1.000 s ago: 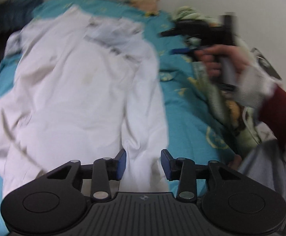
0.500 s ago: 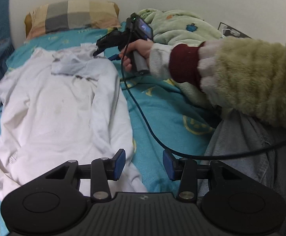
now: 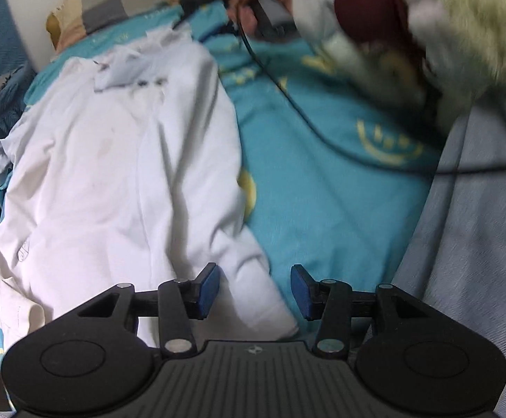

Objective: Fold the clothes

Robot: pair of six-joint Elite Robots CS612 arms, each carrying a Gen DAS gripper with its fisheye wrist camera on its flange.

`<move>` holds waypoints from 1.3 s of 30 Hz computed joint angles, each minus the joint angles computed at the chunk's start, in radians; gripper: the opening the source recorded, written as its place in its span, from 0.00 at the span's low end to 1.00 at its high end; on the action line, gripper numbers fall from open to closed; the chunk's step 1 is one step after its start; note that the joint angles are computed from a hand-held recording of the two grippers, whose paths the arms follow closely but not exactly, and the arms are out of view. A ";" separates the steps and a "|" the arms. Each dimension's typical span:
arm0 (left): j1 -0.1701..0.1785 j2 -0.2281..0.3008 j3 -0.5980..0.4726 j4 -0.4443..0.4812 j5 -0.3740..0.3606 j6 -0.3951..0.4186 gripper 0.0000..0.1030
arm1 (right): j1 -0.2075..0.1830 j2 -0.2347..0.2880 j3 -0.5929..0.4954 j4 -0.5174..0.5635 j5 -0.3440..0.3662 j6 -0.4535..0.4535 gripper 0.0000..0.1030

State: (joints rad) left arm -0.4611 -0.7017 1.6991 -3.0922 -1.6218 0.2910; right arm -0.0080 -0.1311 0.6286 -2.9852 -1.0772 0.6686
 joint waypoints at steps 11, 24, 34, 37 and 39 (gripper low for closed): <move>-0.004 0.012 -0.015 0.016 0.040 0.001 0.08 | 0.030 0.042 -0.095 0.093 -0.138 -0.117 0.10; 0.034 -0.005 -0.007 0.083 -0.257 -0.125 0.08 | 0.040 0.017 -0.076 0.163 -0.287 -0.194 0.09; 0.073 -0.031 0.011 -0.073 -0.297 -0.228 0.67 | 0.053 -0.082 0.081 0.057 -0.306 -0.197 0.47; 0.089 -0.034 0.009 -0.152 -0.278 -0.278 0.72 | 0.062 -0.154 0.211 -0.066 -0.309 -0.205 0.65; 0.103 -0.036 0.004 -0.194 -0.265 -0.298 0.76 | 0.071 -0.205 0.290 -0.110 -0.306 -0.210 0.65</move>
State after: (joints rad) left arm -0.3579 -0.7378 1.7030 -3.2859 -1.8868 -0.0071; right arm 0.0633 -0.3365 0.9188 -3.0950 -1.3829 0.4582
